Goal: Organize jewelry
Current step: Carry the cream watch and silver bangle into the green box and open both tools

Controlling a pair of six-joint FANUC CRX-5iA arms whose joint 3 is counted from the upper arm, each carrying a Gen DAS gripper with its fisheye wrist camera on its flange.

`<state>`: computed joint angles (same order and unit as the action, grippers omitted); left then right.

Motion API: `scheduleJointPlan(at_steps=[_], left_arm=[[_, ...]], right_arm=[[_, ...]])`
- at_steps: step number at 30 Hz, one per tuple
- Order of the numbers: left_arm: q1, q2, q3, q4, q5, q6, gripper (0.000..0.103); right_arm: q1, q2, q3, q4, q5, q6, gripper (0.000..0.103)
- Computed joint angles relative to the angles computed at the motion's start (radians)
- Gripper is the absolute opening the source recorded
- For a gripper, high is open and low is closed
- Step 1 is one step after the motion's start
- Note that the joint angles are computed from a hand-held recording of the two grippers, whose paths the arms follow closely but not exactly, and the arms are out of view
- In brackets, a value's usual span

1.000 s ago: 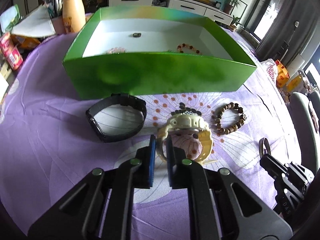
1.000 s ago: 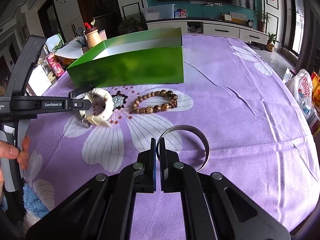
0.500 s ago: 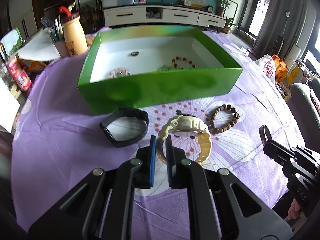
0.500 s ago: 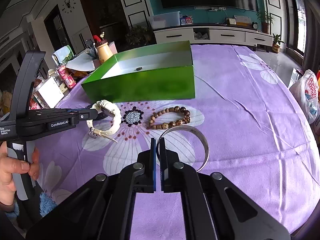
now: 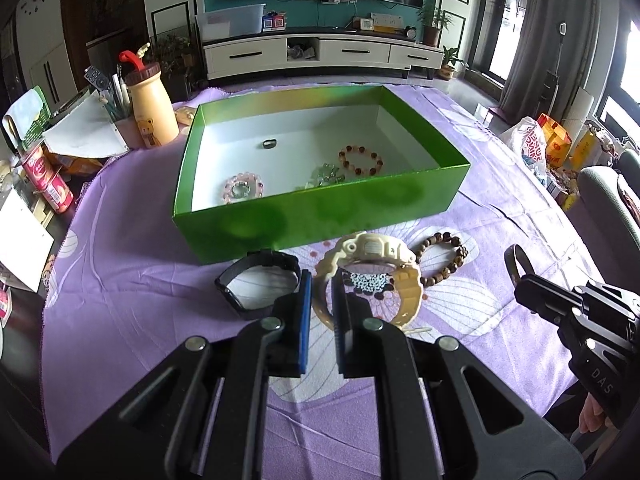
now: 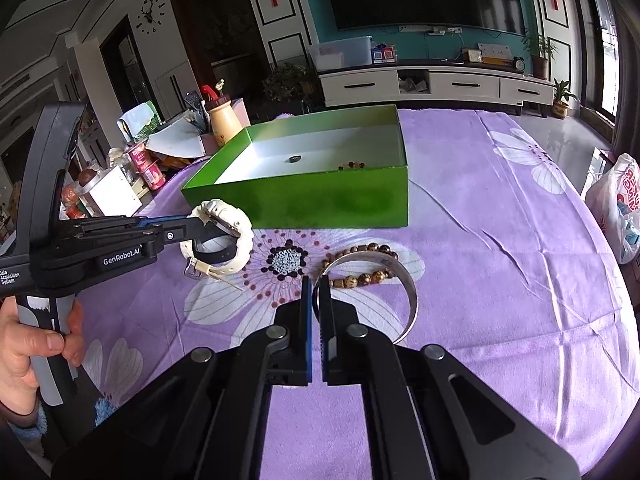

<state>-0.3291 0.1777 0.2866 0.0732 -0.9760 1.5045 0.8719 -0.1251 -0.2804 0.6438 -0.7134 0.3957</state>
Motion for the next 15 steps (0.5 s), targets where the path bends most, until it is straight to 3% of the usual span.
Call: scheduleJointPlan(at_steps=[15], left_arm=[[0.031, 0.061, 0.115, 0.034, -0.010, -0.004, 0.010]], right_arm=[[-0.052, 0.083, 0.133, 0.049, -0.007, 0.061, 0.002]])
